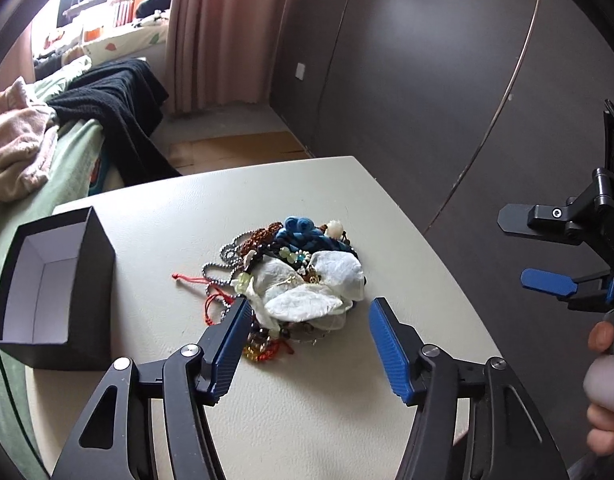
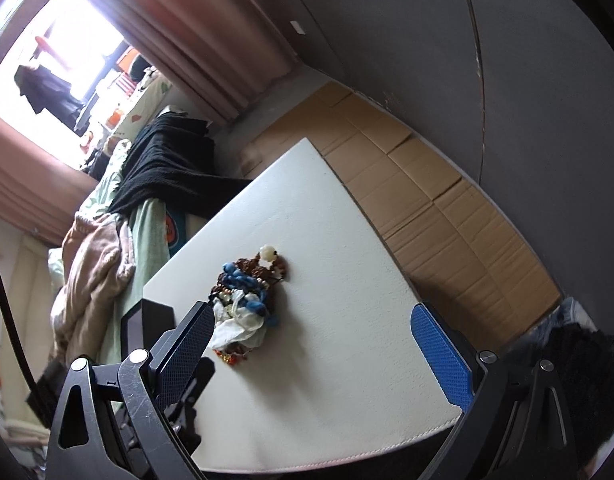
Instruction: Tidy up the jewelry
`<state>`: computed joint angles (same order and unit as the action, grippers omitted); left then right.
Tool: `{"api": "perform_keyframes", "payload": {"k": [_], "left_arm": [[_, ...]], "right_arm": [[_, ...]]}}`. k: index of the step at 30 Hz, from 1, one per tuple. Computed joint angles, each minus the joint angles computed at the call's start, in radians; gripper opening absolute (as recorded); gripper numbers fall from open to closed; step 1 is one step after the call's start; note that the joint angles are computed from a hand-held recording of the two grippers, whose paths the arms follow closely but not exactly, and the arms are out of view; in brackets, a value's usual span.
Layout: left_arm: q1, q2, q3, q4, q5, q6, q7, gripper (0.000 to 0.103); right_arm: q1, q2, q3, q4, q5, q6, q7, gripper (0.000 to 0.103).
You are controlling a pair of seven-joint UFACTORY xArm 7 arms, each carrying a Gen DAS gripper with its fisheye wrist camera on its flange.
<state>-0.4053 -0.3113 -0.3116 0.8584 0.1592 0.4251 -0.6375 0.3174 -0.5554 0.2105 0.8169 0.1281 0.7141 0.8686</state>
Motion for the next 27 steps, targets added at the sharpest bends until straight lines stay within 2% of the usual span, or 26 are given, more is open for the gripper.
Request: {"api": "perform_keyframes", "payload": {"k": [5, 7, 9, 11, 14, 17, 25, 27], "left_arm": [[0.011, 0.054, -0.013, 0.029, 0.044, 0.008, -0.011, 0.062], [0.009, 0.073, -0.009, 0.037, 0.054, 0.007, -0.013, 0.054], [0.010, 0.094, -0.006, 0.051, 0.072, 0.018, -0.016, 0.033], [0.026, 0.099, -0.019, 0.057, 0.138, 0.031, -0.058, 0.017], [0.032, 0.084, -0.025, 0.055, 0.207, 0.044, -0.088, 0.002], [0.015, 0.053, 0.005, 0.027, 0.163, -0.001, -0.053, 0.001], [0.056, -0.045, 0.011, -0.023, 0.107, -0.083, -0.045, 0.000], [0.068, -0.064, 0.007, -0.028, 0.095, -0.093, -0.042, 0.000]], "right_arm": [[0.008, 0.031, -0.010, 0.014, 0.014, -0.006, -0.014, 0.100], [0.011, 0.048, -0.009, 0.024, 0.016, -0.009, -0.021, 0.100], [0.015, 0.059, -0.013, 0.029, 0.020, -0.013, -0.030, 0.100], [0.015, 0.074, -0.013, 0.036, 0.022, -0.015, -0.035, 0.100], [0.017, 0.091, -0.013, 0.047, 0.022, -0.014, -0.044, 0.100], [0.016, 0.099, -0.010, 0.053, 0.017, -0.010, -0.046, 0.100], [0.041, 0.139, -0.012, 0.062, 0.043, -0.049, -0.076, 0.099], [0.048, 0.149, -0.015, 0.064, 0.050, -0.061, -0.091, 0.096]]}}
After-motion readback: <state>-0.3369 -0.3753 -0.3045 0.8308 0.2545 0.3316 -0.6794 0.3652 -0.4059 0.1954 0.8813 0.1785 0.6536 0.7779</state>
